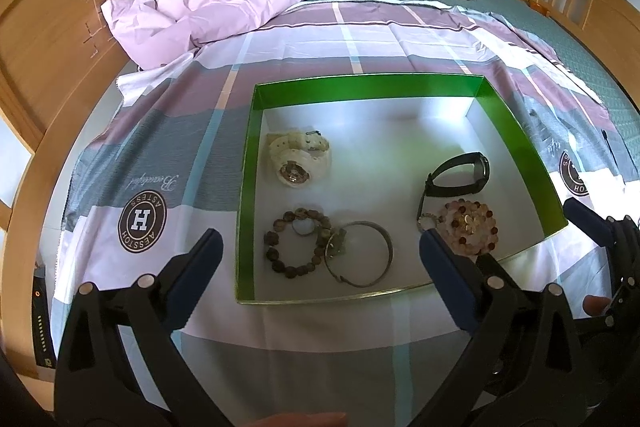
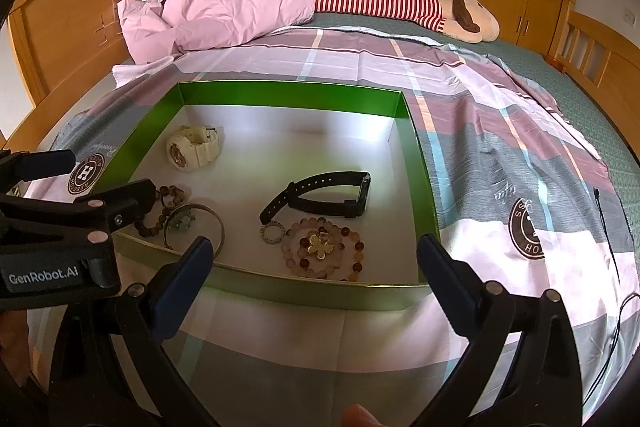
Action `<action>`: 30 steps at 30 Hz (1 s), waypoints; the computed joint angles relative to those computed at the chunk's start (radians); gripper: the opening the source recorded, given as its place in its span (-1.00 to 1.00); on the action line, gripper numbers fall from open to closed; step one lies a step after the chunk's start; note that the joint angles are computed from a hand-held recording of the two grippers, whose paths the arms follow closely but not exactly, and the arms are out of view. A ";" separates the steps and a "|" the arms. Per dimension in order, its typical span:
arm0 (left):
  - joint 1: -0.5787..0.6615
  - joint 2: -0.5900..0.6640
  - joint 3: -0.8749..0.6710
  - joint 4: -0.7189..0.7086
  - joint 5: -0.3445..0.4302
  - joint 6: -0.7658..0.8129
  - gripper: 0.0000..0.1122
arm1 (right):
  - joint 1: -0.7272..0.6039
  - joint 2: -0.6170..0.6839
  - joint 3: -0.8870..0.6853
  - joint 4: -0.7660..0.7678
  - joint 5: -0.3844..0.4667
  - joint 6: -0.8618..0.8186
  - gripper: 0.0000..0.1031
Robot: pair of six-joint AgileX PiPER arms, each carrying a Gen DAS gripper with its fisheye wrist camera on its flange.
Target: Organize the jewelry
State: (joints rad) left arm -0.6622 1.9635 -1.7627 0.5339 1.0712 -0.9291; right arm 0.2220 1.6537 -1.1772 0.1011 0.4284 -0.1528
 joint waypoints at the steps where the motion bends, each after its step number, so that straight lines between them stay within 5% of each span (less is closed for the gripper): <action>1: 0.001 0.001 -0.001 -0.002 0.001 -0.001 0.75 | 0.000 0.000 0.001 0.000 -0.001 0.000 0.93; 30: 0.010 0.020 -0.022 -0.040 0.006 0.015 0.76 | -0.001 0.002 0.010 0.008 -0.006 -0.022 0.93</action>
State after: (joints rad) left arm -0.6526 1.9830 -1.7852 0.4936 1.0772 -0.9141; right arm 0.2213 1.6556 -1.1674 0.1090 0.4220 -0.1750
